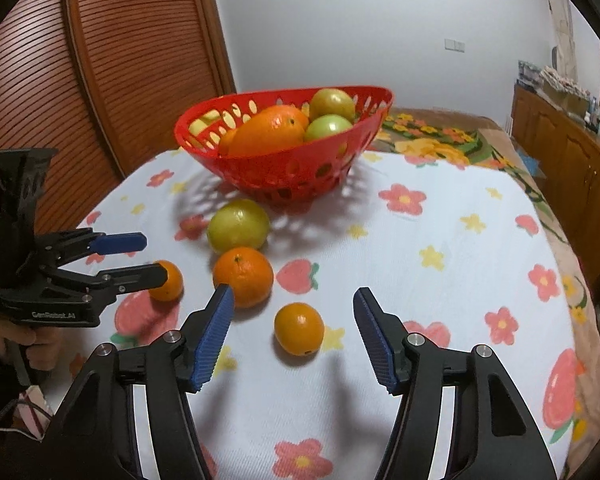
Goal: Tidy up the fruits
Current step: 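Grasp a small tangerine with the left tool while the right tool grasps another tangerine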
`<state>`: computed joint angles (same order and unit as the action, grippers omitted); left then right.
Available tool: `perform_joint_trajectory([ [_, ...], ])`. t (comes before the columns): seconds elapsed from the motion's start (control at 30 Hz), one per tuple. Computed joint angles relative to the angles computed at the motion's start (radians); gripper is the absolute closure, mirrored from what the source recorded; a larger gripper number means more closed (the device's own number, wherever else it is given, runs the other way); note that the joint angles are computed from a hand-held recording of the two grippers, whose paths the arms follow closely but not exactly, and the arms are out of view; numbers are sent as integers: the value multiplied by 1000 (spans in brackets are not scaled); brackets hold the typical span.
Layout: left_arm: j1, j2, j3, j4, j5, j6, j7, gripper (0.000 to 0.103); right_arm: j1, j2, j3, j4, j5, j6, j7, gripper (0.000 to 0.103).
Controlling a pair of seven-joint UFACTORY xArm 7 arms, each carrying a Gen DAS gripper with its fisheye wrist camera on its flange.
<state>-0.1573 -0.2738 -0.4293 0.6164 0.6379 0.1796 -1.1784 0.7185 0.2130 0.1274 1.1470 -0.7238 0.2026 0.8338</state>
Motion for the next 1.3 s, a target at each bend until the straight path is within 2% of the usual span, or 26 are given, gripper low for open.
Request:
perform_joint_trajectory([
  [0.27,-2,27,-2,1,9,-19,-17,38,17,21,-22,-6,-16,-4,36,45],
  [0.4,-18,46,14,3,7,-32,-6,46,6,32,-15,-4,7,3,25,49],
  [0.5,-24,53,19,1,0,-46,2,50,1,42,-11,-3,33,-6,-1,54],
  [0.57,-24,55,18,4,3,-42,2,53,-24,47,18,-11,95,-29,-63,65],
  [0.6,-23,57,16,6,7,-39,-1,55,-26,49,22,-13,120,-34,-86,66],
  [0.7,-24,57,11,14,24,-15,-15,59,10,52,-15,-4,109,-24,-69,66],
  [1.23,-55,62,46,20,55,-2,-41,59,20,55,-24,-7,156,-35,-105,73],
  [1.3,-57,63,49,18,53,-9,-37,64,22,54,-26,-7,157,-35,-108,73],
])
